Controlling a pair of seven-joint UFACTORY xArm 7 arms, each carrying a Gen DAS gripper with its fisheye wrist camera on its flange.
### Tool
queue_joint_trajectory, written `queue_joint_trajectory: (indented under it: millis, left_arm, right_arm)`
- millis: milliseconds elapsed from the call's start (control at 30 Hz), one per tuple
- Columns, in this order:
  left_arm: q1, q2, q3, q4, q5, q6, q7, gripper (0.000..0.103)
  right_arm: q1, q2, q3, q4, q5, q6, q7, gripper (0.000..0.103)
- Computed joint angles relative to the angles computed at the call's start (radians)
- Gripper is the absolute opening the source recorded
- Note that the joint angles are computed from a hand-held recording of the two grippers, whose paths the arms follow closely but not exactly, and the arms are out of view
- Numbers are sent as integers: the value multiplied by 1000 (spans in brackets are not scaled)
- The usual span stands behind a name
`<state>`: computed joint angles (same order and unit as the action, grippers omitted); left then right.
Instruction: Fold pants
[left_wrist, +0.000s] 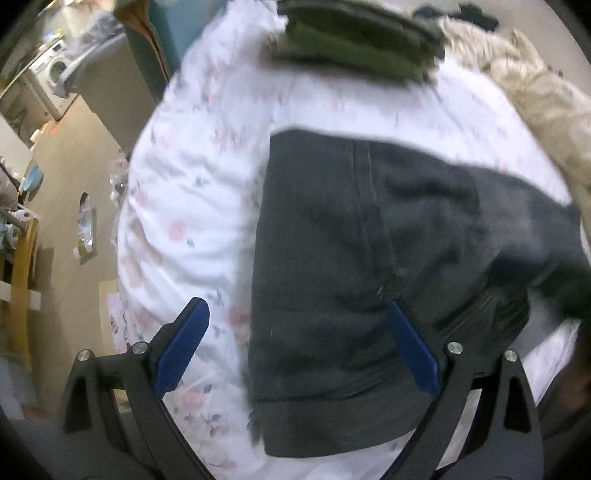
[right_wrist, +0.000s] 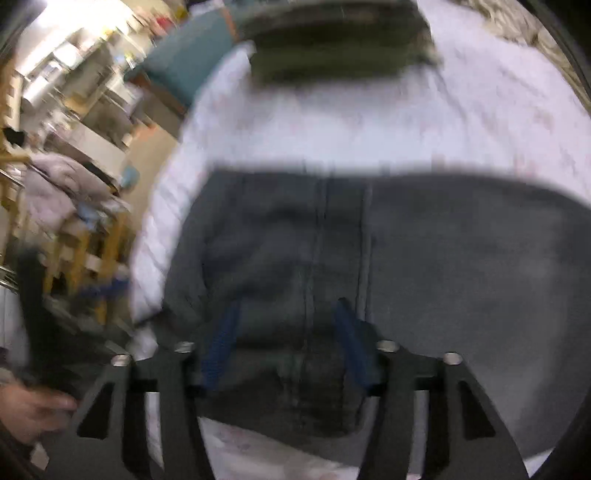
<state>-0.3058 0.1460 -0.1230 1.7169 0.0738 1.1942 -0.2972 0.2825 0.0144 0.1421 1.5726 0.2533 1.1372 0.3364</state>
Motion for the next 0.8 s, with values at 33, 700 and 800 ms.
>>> queue_joint_trajectory:
  millis: [33,700,800]
  left_arm:
    - [3,0,2,0,-8,-20,-6,95]
    - [-17,36,-18,53,-128,-143,-61,95]
    - [-10,32,-11,43,-136,-145,-70,95]
  right_arm:
    - [10,5,9,-21,-66,18,45,42]
    - [38,-688,0,-976,314,-670,739,100]
    - [-168,-733,18,-952,60,-590,825,99]
